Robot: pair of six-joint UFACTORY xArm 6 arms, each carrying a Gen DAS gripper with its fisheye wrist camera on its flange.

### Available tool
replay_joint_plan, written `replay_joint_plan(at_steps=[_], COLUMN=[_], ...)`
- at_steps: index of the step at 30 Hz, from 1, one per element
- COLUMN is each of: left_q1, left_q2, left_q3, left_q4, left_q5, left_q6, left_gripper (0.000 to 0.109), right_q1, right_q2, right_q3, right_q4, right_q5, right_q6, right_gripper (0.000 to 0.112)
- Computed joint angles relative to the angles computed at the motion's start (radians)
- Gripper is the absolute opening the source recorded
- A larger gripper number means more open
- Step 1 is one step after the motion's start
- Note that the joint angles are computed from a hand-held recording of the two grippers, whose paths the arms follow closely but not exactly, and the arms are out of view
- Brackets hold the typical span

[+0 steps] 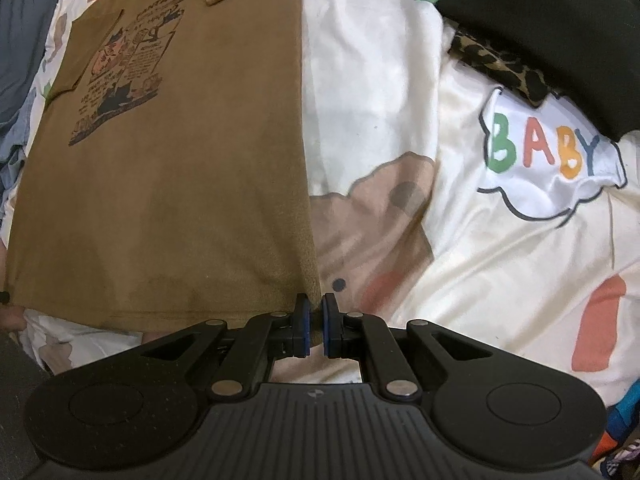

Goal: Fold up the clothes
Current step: 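Lift the pinched side edge off the duvet with both grippers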

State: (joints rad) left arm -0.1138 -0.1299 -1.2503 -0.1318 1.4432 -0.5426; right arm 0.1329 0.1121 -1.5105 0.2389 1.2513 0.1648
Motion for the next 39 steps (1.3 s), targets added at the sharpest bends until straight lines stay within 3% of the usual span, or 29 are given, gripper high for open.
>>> replay_joint_plan(at_steps=[11, 15, 28, 39], left_q1=[0.011, 0.01, 0.013, 0.036], left_q2=[-0.045, -0.036, -0.039, 0.023], left_q3=[-0.001, -0.101, -0.193, -0.369], left_q4=[-0.039, -0.034, 0.003, 0.054], left_q5=[0.043, 0.111, 0.123, 0.122], left_q6=[-0.021, -0.052, -0.119, -0.146], left_gripper=[0.004, 0.004, 0.004, 0.003], right_q1=[-0.027, -0.042, -0.105, -0.113], right_q2=[0.018, 0.038, -0.014, 0.106], right_q3=[-0.057, -0.104, -0.129, -0.385], right_q4=[0.049, 0.068, 0.159, 0.152], right_q5=[0.035, 0.04, 0.017, 0.05], right_q6=[0.0, 0.001, -0.009, -0.019], right_gripper=[0.003, 0.003, 0.003, 0.003])
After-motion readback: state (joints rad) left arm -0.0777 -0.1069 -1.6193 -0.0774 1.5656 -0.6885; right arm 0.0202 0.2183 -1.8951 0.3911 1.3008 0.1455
